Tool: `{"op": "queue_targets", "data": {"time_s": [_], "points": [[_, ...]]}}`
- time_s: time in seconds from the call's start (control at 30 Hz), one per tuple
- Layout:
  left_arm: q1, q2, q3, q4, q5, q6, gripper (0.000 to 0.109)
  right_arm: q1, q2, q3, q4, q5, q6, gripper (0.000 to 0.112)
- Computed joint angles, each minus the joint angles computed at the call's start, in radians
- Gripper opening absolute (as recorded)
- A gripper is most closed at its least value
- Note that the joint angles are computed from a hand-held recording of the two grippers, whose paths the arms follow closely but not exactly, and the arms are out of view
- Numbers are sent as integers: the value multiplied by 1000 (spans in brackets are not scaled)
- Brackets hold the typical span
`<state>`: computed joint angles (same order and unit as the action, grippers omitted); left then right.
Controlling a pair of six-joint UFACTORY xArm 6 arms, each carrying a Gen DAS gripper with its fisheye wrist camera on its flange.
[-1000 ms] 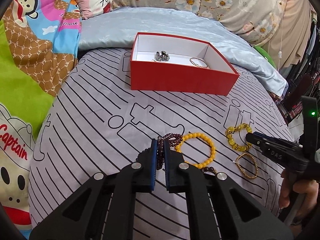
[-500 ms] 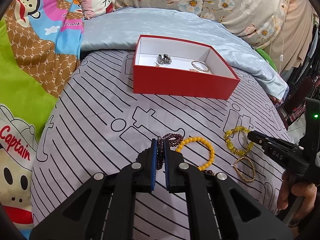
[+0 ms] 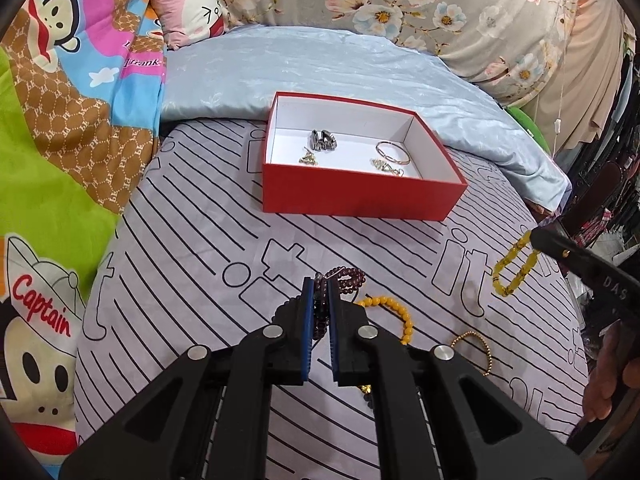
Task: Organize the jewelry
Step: 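Carry both bracelets into the red box with both tools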
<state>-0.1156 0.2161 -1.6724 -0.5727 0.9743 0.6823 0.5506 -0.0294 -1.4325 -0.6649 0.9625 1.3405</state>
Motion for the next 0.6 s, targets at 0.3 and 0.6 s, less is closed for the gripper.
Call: {"op": "queue_targets", "data": {"time_s": [0.3, 0.6], "points": [[-14, 114, -224, 13, 55, -65, 6, -29, 61, -145, -32, 9, -98, 8], [-61, 370, -652, 59, 101, -146, 6, -95, 219, -380, -10, -5, -233, 8]]}}
